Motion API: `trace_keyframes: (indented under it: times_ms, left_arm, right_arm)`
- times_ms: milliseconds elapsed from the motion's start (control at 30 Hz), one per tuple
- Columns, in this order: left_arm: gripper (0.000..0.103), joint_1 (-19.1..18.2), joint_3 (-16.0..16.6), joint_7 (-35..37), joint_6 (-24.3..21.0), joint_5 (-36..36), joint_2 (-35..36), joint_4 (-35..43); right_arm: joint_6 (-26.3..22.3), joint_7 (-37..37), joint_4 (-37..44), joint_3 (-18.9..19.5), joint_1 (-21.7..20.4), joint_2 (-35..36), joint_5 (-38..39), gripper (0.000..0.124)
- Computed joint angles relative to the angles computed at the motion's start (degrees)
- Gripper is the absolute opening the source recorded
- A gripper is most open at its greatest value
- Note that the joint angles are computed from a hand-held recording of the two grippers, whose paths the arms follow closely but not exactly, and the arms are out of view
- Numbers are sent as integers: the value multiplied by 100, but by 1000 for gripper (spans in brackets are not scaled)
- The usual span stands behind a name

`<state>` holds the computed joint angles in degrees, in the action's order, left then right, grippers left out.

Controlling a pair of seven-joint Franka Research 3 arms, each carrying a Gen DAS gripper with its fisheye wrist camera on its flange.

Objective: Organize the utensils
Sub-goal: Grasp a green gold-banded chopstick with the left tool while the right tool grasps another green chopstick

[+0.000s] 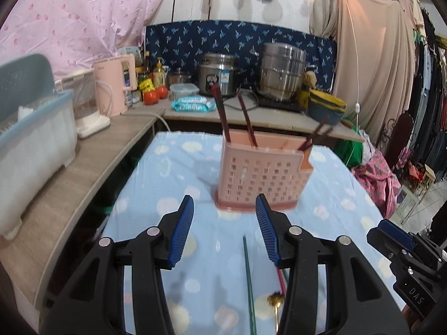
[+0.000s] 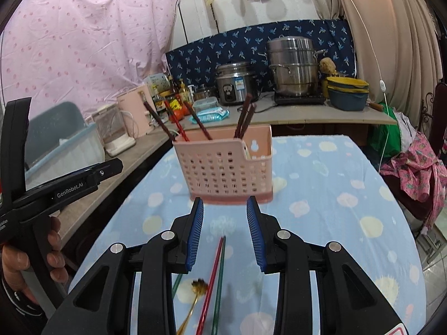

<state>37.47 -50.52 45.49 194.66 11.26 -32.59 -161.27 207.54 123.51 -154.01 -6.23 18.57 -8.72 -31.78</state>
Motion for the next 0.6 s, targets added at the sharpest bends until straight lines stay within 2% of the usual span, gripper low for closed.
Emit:
trace_keyframes:
  times_ms: [133,267,333,433,533,600]
  left_arm:
    - [44,-271,127,-74,-38,-12,20,-267]
    - [44,-573,279,-117,-42,-3,73,-558]
    - [44,-723,305,-154,-57,-26,80,-714]
    - [44,-882,258,-229,-75,-62,84,-906]
    - [44,-971,152,-301,-79,-72,149,-1049]
    - [44,-1034,111,-356,-91,-85,198,-1120]
  right_arm:
    - [-129,-63,-306,19,13,-85,52,32]
    - [-237,-424,-706,121,63,-208,437,32]
    - [-275,-442,-868,28,187,-232,464,32]
    - [-373,-511,-1092,-5,323,-246,588,32]
    - [-424,-990,-1363,347,281,-275,1198,32]
    - [-470,-952,-1456,208,481,-240,1173,32]
